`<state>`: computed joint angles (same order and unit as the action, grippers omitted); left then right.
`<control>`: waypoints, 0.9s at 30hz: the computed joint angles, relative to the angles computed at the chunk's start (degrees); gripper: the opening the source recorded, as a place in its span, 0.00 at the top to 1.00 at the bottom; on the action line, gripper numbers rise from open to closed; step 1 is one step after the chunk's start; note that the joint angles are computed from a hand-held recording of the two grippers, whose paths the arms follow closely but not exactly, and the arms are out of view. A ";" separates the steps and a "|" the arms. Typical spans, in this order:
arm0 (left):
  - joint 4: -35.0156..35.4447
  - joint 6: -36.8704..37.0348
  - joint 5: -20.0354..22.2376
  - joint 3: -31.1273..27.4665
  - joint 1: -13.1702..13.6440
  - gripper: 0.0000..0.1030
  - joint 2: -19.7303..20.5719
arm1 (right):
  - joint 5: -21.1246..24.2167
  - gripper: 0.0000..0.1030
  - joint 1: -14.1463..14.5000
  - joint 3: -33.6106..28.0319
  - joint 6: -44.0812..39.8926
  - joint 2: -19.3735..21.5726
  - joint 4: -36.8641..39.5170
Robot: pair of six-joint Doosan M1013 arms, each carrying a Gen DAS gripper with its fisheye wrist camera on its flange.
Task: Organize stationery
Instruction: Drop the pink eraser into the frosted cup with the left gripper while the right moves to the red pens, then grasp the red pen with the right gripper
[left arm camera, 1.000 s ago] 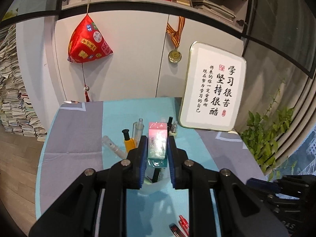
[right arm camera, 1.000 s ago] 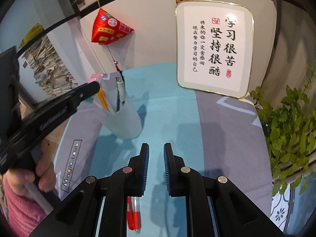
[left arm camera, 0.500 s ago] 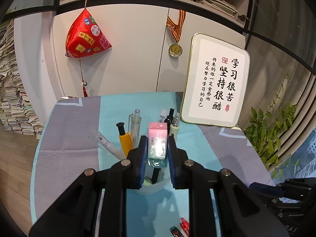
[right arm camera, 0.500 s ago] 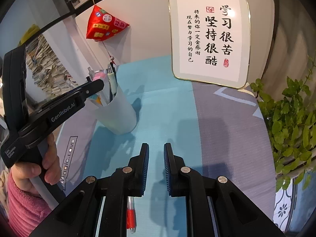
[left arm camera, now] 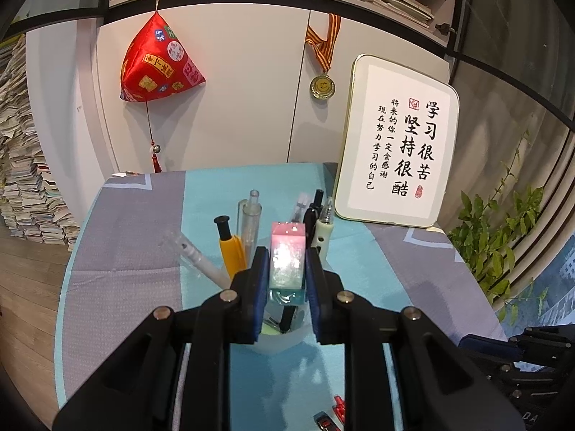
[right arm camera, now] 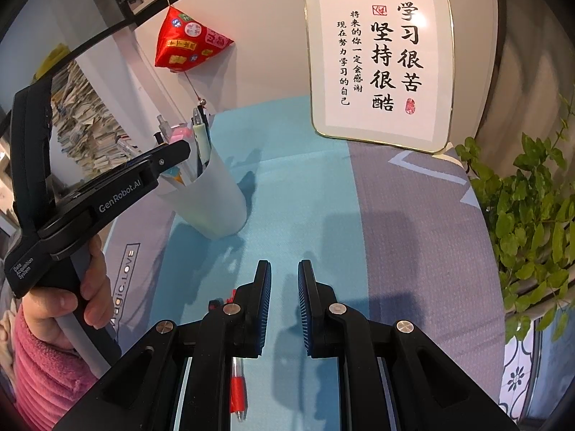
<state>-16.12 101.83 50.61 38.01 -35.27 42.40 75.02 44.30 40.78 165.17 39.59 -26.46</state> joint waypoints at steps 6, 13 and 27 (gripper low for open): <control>0.40 0.20 -0.89 0.84 0.06 0.82 -0.55 | 0.00 0.87 0.00 -0.28 -0.24 0.29 0.51; -0.30 0.78 -2.32 3.78 0.43 0.82 -2.54 | 0.64 0.87 -0.04 -1.52 -1.48 1.02 1.32; -2.77 1.50 0.94 16.59 1.58 0.76 -9.35 | 3.26 0.86 -0.75 -7.50 -9.05 5.81 10.95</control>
<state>-18.88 103.33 51.55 54.60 -33.69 33.05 78.28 43.54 33.28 156.12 45.40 -15.51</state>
